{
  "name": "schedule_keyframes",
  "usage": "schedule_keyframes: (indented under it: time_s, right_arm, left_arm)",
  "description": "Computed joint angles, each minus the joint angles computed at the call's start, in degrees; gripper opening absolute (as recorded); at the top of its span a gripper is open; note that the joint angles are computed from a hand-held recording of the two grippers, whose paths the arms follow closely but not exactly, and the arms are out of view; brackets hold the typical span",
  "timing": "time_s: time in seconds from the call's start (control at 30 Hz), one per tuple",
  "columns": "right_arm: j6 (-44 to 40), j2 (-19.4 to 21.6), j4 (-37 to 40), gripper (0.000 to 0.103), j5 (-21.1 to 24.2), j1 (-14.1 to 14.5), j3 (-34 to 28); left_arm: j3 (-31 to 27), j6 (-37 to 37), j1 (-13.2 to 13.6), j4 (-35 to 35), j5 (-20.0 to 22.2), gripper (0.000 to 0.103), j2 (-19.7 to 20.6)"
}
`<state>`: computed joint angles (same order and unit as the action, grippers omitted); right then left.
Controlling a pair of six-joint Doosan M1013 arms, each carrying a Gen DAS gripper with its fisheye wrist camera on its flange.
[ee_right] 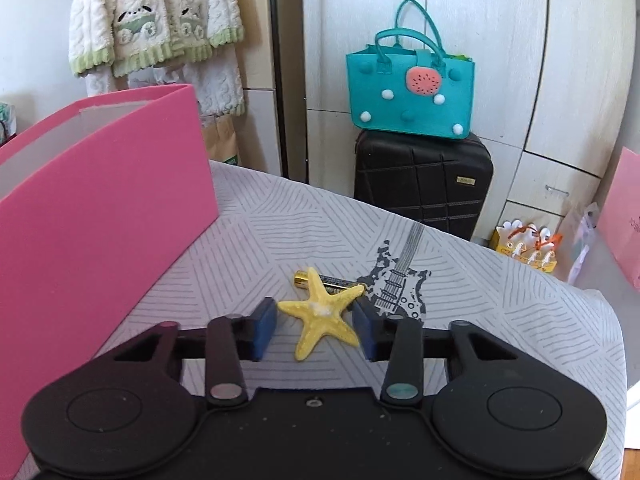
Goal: Organize rigid objects
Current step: 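Carry the yellow starfish into the pink box and release it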
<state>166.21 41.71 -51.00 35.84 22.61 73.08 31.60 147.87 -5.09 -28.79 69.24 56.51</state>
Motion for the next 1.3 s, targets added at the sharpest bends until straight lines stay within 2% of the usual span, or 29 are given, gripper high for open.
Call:
schedule_keyframes:
  time_s: [0.37, 0.63, 0.77, 0.9, 0.97, 1.03, 1.13, 1.3]
  right_arm:
    - [5.46, -1.14, -1.96, 0.046, -0.77, 0.17, 1.64]
    - [12.25, -4.76, -7.42, 0.047, -6.62, 1.27, 4.88]
    - [12.11, -6.31, -9.39, 0.047, -10.59, 2.02, 4.99]
    - [4.87, -6.61, -4.37, 0.047, -16.95, 2.08, 3.55]
    - [-4.51, -6.07, 4.51, 0.047, -20.42, 1.84, 2.12]
    - [-18.42, -5.13, 17.24, 0.047, -21.78, 1.65, 0.22]
    - [-32.98, -3.00, 28.87, 0.047, -18.72, 1.88, -3.82]
    - [-38.93, 1.64, 26.52, 0.047, -7.39, 2.91, -12.38]
  left_arm:
    - [-0.98, -1.18, -0.13, 0.49, 0.91, 0.012, 0.35]
    - [-0.33, -1.40, -0.32, 1.17, -0.10, 0.012, -0.07]
    - [-0.29, -1.37, -0.33, 1.19, -0.18, 0.012, -0.09]
    - [-0.39, -1.57, -0.30, 1.03, -0.26, 0.012, -0.05]
    - [-0.80, -1.87, -0.18, 0.78, -0.02, 0.012, 0.16]
    - [-0.56, -1.84, -0.10, 0.61, -0.13, 0.012, 0.04]
    - [-0.49, -1.68, -0.11, 0.66, -0.23, 0.012, 0.00]
    - [-0.54, -1.49, -0.05, 0.54, -0.10, 0.012, 0.03]
